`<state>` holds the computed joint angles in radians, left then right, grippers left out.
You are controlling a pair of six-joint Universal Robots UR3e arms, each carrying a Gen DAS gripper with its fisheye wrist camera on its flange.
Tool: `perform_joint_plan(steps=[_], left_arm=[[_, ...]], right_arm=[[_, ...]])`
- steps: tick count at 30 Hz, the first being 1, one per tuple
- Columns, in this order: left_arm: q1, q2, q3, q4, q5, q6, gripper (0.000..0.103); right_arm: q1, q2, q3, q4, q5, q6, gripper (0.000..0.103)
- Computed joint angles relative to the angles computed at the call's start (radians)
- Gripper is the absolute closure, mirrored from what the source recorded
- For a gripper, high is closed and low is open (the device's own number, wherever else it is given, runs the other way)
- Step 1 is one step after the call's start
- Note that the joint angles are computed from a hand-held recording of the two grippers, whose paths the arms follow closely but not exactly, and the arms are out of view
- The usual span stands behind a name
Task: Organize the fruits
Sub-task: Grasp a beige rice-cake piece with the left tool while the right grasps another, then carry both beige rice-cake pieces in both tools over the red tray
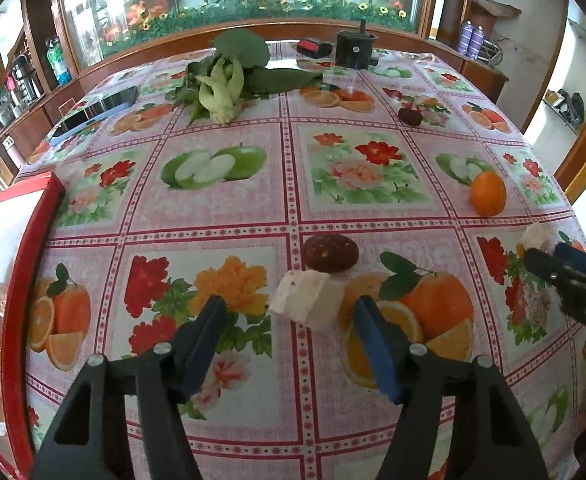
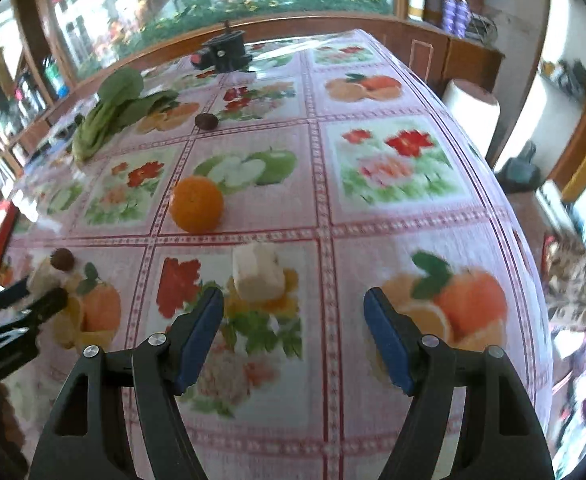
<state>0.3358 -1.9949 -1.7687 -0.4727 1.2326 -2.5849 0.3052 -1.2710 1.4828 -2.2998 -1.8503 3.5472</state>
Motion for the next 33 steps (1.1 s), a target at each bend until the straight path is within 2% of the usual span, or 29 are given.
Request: perform_joint_plan(steps=[1,2,3,8,13,20,28,33], left_arm=[[0.002,-0.001,-0.001,0.005,-0.003,0.001,0.043],[0.008,-0.001,-0.003,0.01,-0.014,0.006,0.05],[0.015,0.001,-0.005,0.013,-0.028,0.016,0.067],[0.043,0.008,0.006,-0.041,-0.075,0.046,0.069],[0.071,0.054,-0.042,-0.075,-0.097,0.08,0.069],[0.144,0.148,-0.11,-0.184,-0.157,0.168,0.069],[0.253,0.224,-0.145,-0.319,-0.21,0.276,0.069],[0.312,0.234,-0.135,-0.39,-0.208,0.32,0.069]], right_arm=[[0.02,0.026,-0.031,0.018,-0.037,-0.014,0.048],[0.03,0.04,-0.04,-0.001,-0.044,-0.039,0.062],[0.028,0.042,-0.043,-0.005,-0.029,-0.048,0.078],[0.025,0.036,-0.041,-0.008,0.005,-0.04,0.078],[0.008,-0.052,0.061,-0.068,0.1,-0.003,0.078],[0.048,-0.132,0.121,-0.095,0.128,0.035,0.078],[0.152,-0.038,0.015,-0.016,0.091,0.096,0.077],[0.223,0.083,-0.134,0.025,0.095,0.126,0.077]])
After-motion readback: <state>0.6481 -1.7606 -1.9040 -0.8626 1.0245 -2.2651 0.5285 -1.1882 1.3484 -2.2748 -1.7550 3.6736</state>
